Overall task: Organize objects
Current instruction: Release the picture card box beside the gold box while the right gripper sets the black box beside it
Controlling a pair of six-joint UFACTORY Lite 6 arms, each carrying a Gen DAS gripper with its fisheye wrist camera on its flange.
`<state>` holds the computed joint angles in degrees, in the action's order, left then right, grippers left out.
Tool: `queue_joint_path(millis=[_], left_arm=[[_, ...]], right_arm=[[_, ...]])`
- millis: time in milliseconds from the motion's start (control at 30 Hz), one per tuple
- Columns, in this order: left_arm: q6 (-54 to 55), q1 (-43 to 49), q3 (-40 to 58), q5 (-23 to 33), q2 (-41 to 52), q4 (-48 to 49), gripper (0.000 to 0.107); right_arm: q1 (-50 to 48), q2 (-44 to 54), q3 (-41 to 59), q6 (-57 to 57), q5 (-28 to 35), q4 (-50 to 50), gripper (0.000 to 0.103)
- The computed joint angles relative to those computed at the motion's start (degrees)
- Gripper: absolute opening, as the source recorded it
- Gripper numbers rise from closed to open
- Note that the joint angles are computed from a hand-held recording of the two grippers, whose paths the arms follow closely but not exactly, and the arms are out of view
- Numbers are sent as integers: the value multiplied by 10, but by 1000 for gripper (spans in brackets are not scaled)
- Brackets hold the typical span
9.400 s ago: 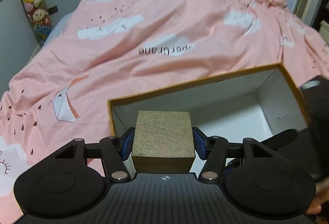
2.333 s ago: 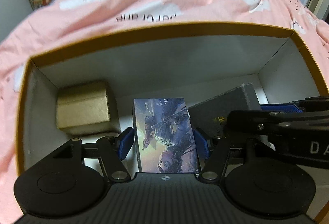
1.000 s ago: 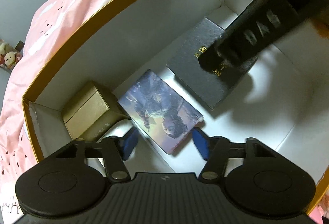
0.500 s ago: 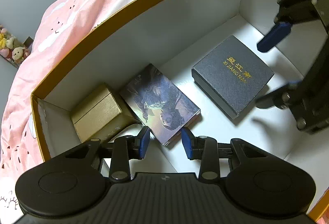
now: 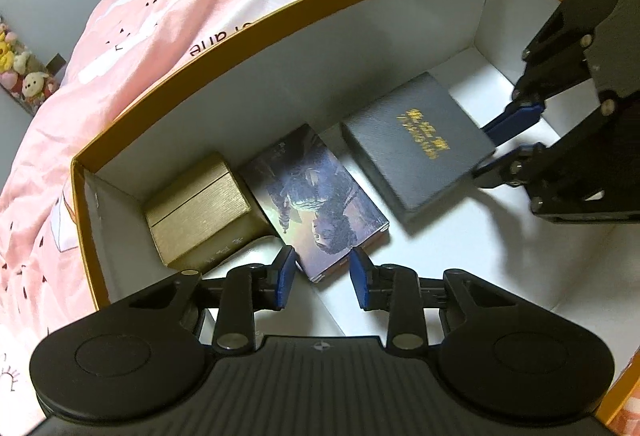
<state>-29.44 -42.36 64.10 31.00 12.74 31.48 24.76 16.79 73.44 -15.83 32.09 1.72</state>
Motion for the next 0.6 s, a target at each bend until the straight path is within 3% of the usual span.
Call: queue_joint_path(millis=[367,433,600], left_arm=[[47,27,-1,-12,-15,-45,36],[75,51,30,-28,19,-50,36],[53,30,22,-8,8,-27,39]], right_arm=[[-1,38,28,10,-28,-7,23],[-2,37,25,12,-31,-8,23],[-6,16,11,8,-29,4,30]])
